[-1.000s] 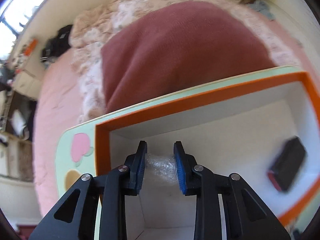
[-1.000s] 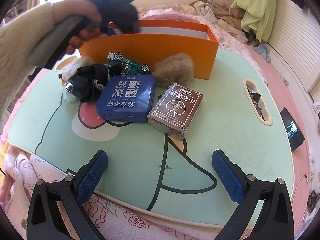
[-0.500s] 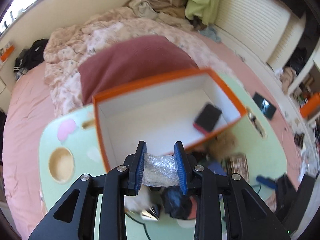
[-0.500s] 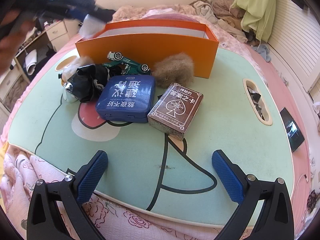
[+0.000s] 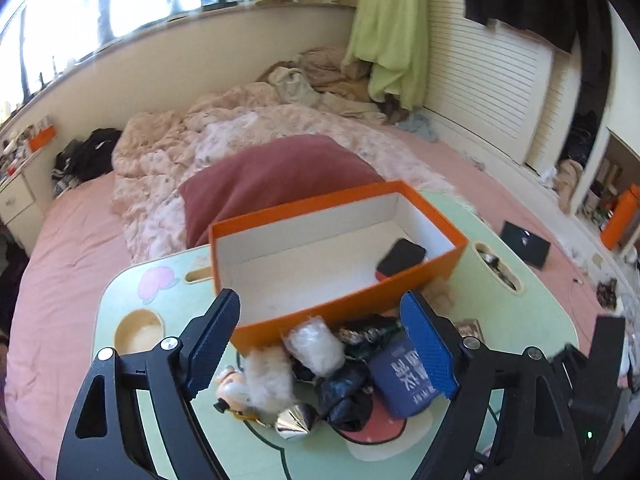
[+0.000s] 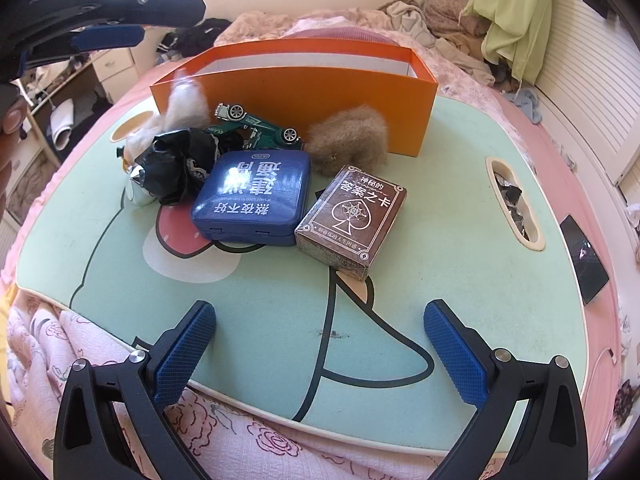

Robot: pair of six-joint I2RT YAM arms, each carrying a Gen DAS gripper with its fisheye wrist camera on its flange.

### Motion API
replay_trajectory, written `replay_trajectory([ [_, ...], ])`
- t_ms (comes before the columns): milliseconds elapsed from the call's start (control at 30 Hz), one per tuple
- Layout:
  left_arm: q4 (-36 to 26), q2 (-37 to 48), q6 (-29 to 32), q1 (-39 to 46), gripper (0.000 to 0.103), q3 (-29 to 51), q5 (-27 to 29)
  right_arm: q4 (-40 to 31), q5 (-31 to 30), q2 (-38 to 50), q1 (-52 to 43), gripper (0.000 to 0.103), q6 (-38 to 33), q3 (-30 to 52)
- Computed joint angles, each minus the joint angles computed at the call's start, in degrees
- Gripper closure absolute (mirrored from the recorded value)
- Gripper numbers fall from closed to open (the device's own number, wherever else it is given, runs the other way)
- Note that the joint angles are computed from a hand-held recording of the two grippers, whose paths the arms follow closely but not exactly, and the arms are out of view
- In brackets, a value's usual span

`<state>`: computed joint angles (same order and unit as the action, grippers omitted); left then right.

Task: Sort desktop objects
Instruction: 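Lift the plastic bag out and set it beside the white fur ball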

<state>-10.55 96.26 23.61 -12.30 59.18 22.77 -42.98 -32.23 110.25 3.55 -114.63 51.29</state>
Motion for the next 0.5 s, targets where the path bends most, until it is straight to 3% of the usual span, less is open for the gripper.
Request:
replay_trajectory([
  [100,2.3,-2.7,-5.4,4.5,0.021,-2.0,8.8,0.1,0.0,-0.1,-0.1,0.0,0.1,-0.1],
  [200,-1.5,-5.0,-4.3,9.0,0.021,-3.4,16.2,0.4,-0.1,-0.2,0.0,0.0,0.5,-0.3],
  [267,-3.8,-6.6,-1.0,9.9,0.02,-5.6,12.2,0.5,-0.2,-0.3,0.0,0.0,0.7,-0.4],
  [367,1.8,-8.1,1.2,9.9,0.02,-13.7,2.1,0.8,-0.2,-0.5,0.1,0.0,1.0,-0.6],
  [500,3.2,-3.8,2.6,11.3,0.02,-18.4,4.3,0.8,-0.2,-0.3,-0.1,0.0,1.0,-0.5],
])
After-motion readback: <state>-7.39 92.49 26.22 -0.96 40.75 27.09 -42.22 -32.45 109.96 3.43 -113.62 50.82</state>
